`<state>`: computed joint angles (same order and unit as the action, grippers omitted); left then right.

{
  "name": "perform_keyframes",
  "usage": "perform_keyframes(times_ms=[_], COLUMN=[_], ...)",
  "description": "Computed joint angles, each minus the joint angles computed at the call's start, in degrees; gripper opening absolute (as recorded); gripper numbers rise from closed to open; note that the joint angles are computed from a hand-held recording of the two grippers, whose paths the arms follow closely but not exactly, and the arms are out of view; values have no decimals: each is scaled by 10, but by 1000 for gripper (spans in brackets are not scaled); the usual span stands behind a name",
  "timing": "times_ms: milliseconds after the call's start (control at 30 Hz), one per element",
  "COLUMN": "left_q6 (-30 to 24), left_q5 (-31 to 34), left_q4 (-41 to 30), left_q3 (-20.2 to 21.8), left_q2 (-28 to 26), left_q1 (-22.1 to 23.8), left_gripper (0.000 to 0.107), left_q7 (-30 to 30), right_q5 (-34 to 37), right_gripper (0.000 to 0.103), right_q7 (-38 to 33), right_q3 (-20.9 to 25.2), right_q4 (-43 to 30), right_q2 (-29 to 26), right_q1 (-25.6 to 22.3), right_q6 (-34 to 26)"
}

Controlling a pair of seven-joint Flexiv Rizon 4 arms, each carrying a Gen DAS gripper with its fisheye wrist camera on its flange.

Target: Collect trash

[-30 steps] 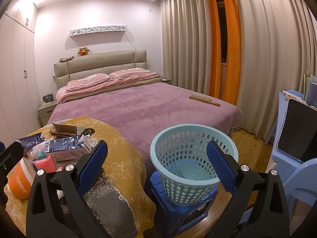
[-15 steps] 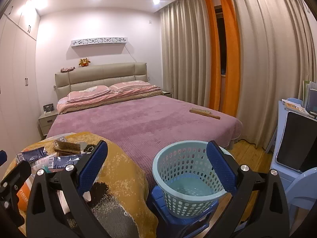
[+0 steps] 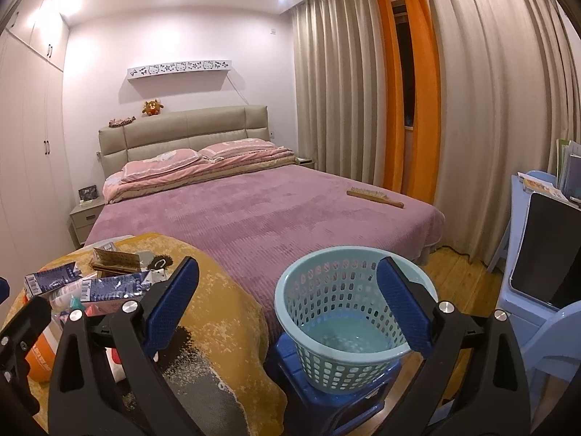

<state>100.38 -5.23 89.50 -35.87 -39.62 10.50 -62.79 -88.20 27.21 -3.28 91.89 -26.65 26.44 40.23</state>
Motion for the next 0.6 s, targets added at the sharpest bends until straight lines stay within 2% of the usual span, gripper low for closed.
perform_keyframes(times_ms=[200,600], left_q6=[-3,5], left_q5=[0,10], left_q4=[9,32], left_q3=[3,-30], left_q2=[5,9], left_q1=[-1,26], left_gripper=[96,96], left_q7=[-4,-9], right_q5=[-7,-16], right_gripper=[93,92], right_q7=[8,19], right_q3=[3,13], right_q4=[13,30], right_q2=[6,21], right_q1=[-4,-3], right_q6=[6,-7])
